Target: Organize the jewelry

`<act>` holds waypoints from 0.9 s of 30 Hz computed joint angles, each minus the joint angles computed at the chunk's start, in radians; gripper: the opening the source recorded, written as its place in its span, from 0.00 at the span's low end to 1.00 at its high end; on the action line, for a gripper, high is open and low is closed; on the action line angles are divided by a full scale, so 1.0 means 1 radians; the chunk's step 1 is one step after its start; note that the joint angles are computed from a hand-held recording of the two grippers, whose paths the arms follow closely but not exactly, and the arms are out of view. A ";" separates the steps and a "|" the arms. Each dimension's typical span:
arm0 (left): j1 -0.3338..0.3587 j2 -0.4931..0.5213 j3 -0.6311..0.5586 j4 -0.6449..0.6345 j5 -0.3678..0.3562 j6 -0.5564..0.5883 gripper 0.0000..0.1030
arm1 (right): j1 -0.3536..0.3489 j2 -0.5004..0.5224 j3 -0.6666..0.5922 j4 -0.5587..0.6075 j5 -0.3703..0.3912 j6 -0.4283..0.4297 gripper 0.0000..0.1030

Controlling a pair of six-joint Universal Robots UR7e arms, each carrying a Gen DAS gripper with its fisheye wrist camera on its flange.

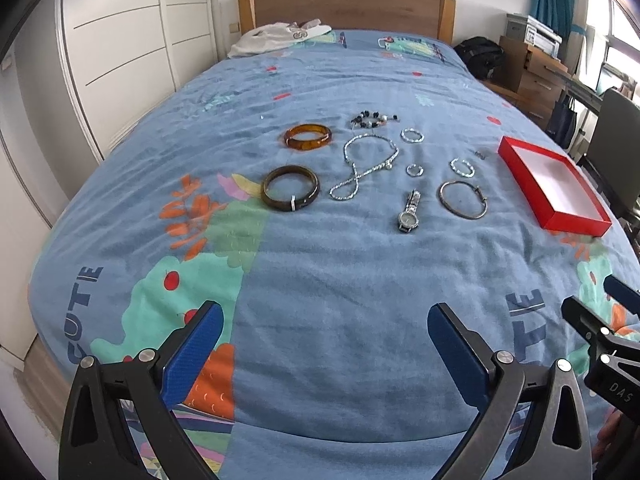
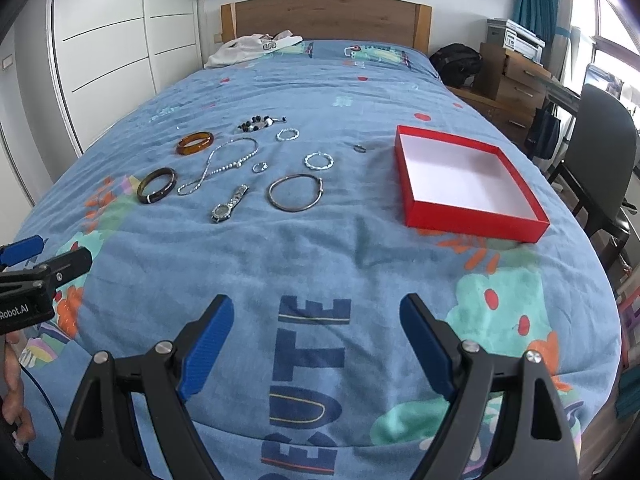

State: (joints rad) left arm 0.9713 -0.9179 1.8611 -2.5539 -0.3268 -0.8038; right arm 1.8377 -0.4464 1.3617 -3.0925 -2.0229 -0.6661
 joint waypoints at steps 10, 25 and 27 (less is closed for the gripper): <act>0.040 -0.023 -0.010 0.129 -0.031 -0.104 0.98 | -0.007 0.018 -0.049 0.089 -0.014 0.019 0.83; 0.148 -0.033 -0.038 -0.010 -0.039 0.041 0.95 | -0.023 0.122 -0.268 0.305 0.043 0.096 0.82; 0.161 -0.025 -0.057 -0.035 -0.041 0.084 0.94 | -0.023 0.145 -0.309 0.329 0.048 0.101 0.82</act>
